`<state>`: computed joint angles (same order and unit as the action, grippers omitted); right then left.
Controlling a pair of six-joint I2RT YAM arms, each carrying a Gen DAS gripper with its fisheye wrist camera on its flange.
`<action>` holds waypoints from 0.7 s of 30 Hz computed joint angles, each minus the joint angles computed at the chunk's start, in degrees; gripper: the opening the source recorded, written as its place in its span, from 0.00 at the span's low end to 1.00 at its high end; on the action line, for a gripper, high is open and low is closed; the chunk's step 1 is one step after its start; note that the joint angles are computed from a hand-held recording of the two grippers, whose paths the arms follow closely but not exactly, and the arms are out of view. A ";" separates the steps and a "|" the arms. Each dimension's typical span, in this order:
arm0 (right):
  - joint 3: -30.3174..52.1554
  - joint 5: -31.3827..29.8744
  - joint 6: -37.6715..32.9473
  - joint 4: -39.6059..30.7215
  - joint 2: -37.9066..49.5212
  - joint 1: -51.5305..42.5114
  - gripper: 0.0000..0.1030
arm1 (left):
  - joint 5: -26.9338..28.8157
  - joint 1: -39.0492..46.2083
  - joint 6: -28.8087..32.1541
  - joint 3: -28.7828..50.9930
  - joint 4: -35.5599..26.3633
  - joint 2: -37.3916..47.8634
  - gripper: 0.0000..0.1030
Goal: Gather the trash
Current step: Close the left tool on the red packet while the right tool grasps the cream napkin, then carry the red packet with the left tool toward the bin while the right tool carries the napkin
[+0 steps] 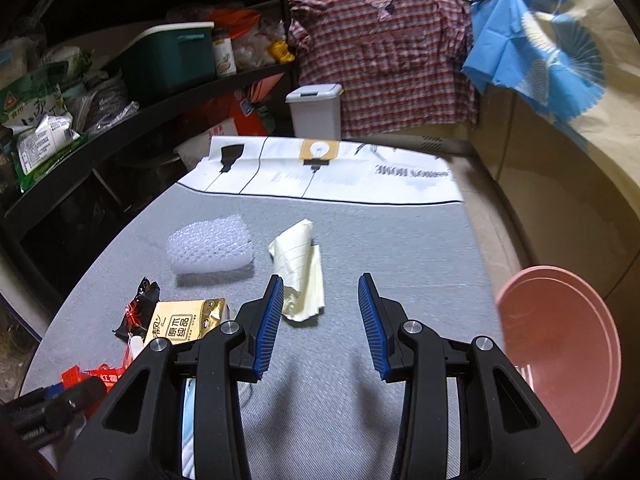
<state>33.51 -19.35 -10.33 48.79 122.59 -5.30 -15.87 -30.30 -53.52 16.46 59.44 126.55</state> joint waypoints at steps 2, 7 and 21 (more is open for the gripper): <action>1.74 0.38 -0.06 -1.23 1.04 1.09 0.41 | 0.83 0.66 0.20 0.54 0.13 0.58 0.35; 5.73 1.46 -0.30 -4.31 3.60 3.08 0.42 | -0.95 0.55 1.90 1.28 -1.45 -0.43 0.23; 11.14 3.36 -1.43 -8.54 7.98 4.96 0.08 | -7.45 1.18 7.04 -0.44 -3.00 -6.23 0.19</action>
